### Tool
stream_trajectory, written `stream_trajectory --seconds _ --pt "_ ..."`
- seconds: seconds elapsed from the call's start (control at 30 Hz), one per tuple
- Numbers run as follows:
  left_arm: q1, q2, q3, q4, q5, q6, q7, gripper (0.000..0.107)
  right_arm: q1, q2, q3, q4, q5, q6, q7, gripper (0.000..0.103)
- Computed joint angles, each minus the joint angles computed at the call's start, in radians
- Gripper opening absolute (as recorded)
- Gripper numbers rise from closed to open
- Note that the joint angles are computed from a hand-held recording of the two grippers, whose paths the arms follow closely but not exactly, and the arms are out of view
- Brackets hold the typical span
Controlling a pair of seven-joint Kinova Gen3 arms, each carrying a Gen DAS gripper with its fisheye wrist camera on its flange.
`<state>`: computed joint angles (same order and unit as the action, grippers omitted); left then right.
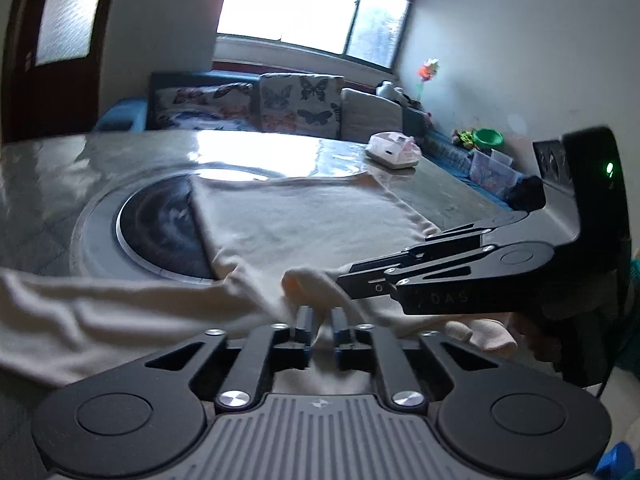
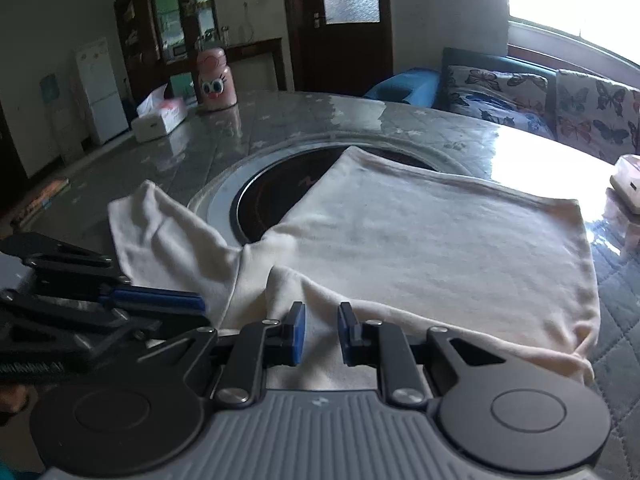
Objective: Fold clothes
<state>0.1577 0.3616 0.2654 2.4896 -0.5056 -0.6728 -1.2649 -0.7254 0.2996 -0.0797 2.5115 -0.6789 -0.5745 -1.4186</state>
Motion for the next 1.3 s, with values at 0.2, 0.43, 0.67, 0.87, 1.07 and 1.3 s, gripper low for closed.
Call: stream_trajectory --seconds 0.2,0.43,0.67,0.87,1.07,1.3 --pt "0.006 0.020 0.014 -0.041 -0.031 0.061 -0.012 0.021 0.000 -0.023 0.001 0.014 -0.023 0.002 0.021 0.018" --pt "0.066 0.045 -0.014 -0.029 0.085 0.026 -0.096 0.003 0.032 0.000 -0.020 0.020 0.039 -0.012 -0.047 0.018" --pt "0.077 0.032 -0.039 0.080 0.178 -0.160 -0.125 0.001 0.024 0.012 -0.012 0.028 0.053 -0.025 -0.079 0.019" --pt "0.033 0.014 -0.031 0.074 0.110 -0.120 -0.069 0.001 0.015 0.007 -0.015 0.043 0.054 -0.059 -0.092 0.024" --pt "-0.006 -0.017 -0.026 0.062 0.078 -0.051 0.015 0.012 0.031 0.030 -0.023 0.024 0.095 -0.061 -0.105 0.024" --pt "0.053 -0.067 -0.105 0.085 0.295 -0.019 -0.046 0.035 -0.025 0.032 0.002 -0.008 0.059 -0.035 -0.026 0.025"
